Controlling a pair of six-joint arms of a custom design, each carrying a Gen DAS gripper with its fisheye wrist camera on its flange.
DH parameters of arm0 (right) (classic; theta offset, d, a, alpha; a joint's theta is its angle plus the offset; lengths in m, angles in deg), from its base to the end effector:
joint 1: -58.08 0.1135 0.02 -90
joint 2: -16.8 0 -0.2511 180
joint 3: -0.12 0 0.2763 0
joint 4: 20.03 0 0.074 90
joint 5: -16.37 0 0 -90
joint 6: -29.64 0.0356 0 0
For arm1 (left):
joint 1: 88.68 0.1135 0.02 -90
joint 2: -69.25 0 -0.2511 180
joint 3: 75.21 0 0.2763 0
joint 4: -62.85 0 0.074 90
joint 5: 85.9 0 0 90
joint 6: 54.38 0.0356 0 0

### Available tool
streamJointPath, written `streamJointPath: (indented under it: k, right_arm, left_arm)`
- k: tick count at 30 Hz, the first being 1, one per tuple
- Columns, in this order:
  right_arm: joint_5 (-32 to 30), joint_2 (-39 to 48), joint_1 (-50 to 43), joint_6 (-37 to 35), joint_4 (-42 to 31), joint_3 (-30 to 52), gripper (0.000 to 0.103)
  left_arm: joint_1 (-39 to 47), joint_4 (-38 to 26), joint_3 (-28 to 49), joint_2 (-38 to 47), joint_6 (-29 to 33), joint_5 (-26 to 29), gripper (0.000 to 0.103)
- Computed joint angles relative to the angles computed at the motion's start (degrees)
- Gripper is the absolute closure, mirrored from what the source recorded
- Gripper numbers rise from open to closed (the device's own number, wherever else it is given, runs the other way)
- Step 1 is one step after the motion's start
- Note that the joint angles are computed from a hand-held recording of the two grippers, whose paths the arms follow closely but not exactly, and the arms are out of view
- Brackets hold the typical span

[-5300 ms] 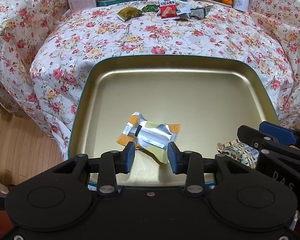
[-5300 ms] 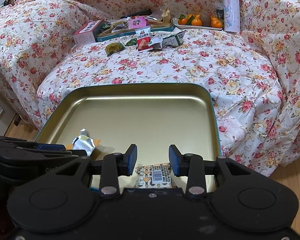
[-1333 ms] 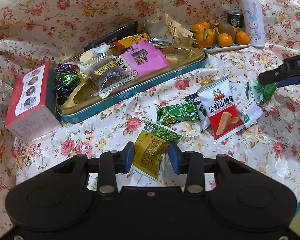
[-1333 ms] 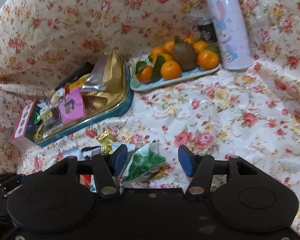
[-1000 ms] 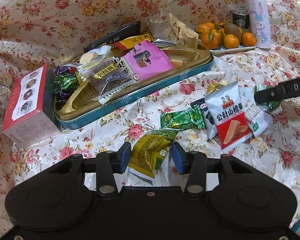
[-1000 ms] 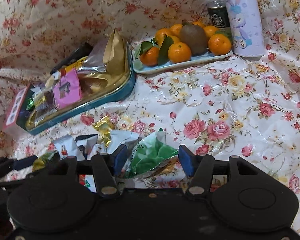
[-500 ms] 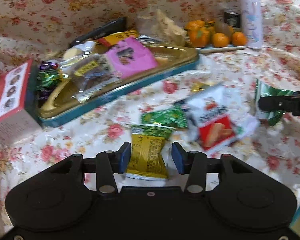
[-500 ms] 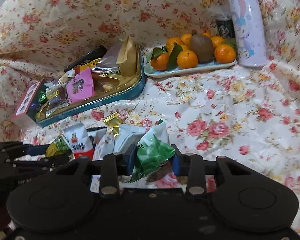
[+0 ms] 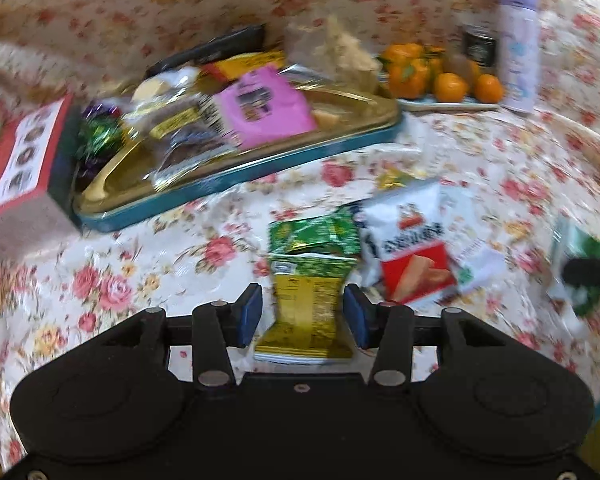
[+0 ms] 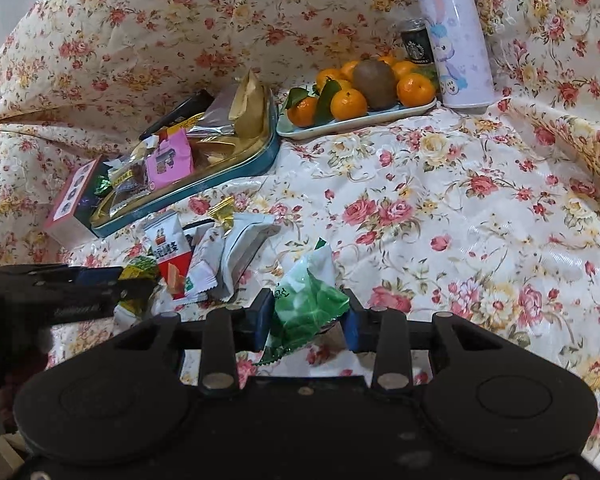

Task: Organize snacks
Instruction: 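Grasp the green candy with the right tool while the left tool grasps the yellow-green packet, then carry both held snacks back over the gold tray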

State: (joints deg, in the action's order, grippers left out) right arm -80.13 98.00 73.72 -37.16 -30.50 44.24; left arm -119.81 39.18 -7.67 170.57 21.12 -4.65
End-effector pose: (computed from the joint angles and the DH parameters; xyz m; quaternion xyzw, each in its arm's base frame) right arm 0.2645 0.0782 0.1144 0.0409 0.9300 0.1700 0.3233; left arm 0.3090 -0.1803 0.1141 0.1173 0.9502 -0.0409 0.2860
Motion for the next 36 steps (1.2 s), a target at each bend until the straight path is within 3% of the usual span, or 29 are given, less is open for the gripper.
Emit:
streamJointPath:
  k: [8,9,10,16,24,29,32,36]
  right_arm:
    - [-0.9,-2.7,0.5,0.7,-0.9,-1.9,0.065]
    - [-1.0,-3.3,0.7,0.9,-1.0,-2.3,0.065]
    - [-1.1,-3.9,0.9,1.0,-1.3,-2.7,0.065]
    - [0.2,-12.0,3.5,1.6,-4.1,-6.4,0.065]
    - [4.2,-31.2,9.3,4.1,-13.7,-12.7,0.065]
    - [9.4,-47.3,16.5,6.9,-24.3,-16.1,0.065]
    - [14.1,-57.7,22.8,10.0,-32.3,-17.7,0.065]
    - [22.6,-69.6,34.2,16.9,-43.0,-18.9,0.065]
  left_arm:
    - [-1.1,-1.7,2.1,2.2,-2.9,-2.8,0.05]
    - [-1.2,-2.1,2.4,2.2,-3.7,-2.7,0.057]
    - [-1.3,-2.5,2.5,2.0,-4.8,-2.5,0.062]
    - [-4.1,-7.0,1.3,-1.7,-13.7,-5.1,0.063]
    - [-14.2,-16.7,-4.1,-15.5,-25.9,-12.6,0.063]
    - [-23.5,-25.6,-5.3,-22.3,-35.3,-19.3,0.063]
    - [-30.5,-32.3,-4.1,-23.2,-42.1,-25.0,0.063]
    - [-38.2,-39.7,-2.6,-23.5,-51.3,-28.6,0.063]
